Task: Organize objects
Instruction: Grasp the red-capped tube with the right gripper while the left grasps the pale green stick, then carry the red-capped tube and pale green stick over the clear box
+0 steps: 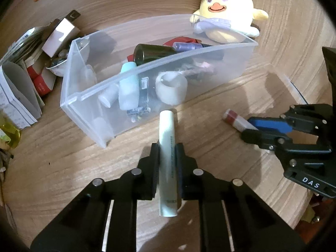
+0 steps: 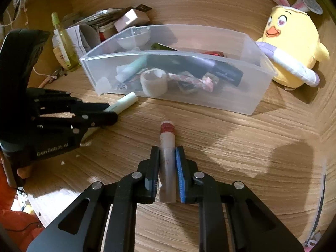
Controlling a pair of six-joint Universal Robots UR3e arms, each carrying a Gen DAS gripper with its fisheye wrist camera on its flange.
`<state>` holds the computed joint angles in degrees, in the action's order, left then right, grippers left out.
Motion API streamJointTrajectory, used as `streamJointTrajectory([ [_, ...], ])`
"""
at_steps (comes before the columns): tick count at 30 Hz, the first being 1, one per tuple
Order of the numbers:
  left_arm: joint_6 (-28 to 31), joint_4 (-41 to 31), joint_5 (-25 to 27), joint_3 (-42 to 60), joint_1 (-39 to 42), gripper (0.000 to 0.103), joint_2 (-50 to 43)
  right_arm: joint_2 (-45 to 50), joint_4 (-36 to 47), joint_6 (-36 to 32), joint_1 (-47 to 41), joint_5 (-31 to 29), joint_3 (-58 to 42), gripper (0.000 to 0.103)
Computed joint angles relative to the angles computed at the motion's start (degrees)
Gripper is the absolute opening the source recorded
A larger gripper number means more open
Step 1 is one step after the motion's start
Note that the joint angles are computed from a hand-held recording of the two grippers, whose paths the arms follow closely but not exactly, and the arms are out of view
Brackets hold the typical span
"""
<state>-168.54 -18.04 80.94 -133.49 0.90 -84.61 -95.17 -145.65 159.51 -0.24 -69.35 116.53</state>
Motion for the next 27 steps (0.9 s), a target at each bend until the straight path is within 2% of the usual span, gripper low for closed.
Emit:
streamJointTrajectory([
  [17,-2.6,-4.3,-4.9,-3.4,3.7,0.015,14.0,-4.6,0.1,2.3,-2.9,5.2,-1.3,0.014],
  [27,-2.7,-5.6,-6.8,-3.1,5.2,0.015,18.3,-7.1,-0.1,3.2,-3.9,7.1,-1.9,0.014],
])
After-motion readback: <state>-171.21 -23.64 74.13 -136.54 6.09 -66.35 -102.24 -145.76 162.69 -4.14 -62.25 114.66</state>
